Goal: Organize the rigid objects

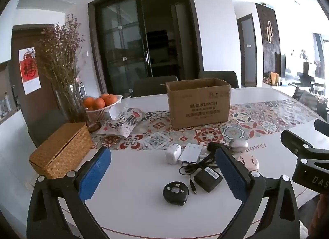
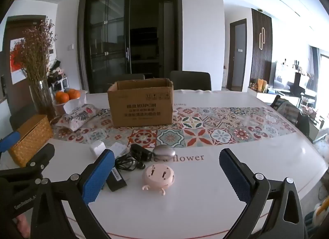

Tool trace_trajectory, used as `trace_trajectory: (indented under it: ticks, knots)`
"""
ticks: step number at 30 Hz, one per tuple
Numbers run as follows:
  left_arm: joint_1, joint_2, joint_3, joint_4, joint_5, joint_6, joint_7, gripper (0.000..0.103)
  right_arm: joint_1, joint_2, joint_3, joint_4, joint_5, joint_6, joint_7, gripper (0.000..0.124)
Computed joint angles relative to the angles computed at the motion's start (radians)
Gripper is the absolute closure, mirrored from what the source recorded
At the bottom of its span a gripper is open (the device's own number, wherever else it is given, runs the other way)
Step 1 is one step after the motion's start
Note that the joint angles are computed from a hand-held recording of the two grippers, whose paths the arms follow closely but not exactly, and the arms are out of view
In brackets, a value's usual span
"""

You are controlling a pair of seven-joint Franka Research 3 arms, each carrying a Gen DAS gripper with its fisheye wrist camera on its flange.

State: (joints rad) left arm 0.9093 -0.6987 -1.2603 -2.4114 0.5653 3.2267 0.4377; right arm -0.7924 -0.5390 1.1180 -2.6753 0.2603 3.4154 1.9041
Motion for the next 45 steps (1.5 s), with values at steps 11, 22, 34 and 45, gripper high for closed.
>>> trace_trajectory:
  ticks: [11,22,34,45]
  knots:
    - [0.002,-0.015,0.000,-0.009,-0.011,0.005,-0.018,0.000,-0.004,0.003,0.004,0.003,-0.003,-0.002,0.002,0.021]
    - [0.008,-0.004,-0.003,-0.003,-0.006,0.003,-0.013,0.000,0.007,0.019,-0.014,0.011,-0.012,-0.019,-0.005,0.021]
    - [-0.001,0.001,0.002,-0.004,-0.004,-0.003,-0.012,0.000,0.009,0.006,-0.019,0.009,-0.035,-0.023,0.020,0.021]
    - [0.001,-0.035,0.003,-0.014,-0.009,0.010,-0.024,0.000,0.006,0.003,-0.016,0.009,-0.037,-0.021,0.023,0.021]
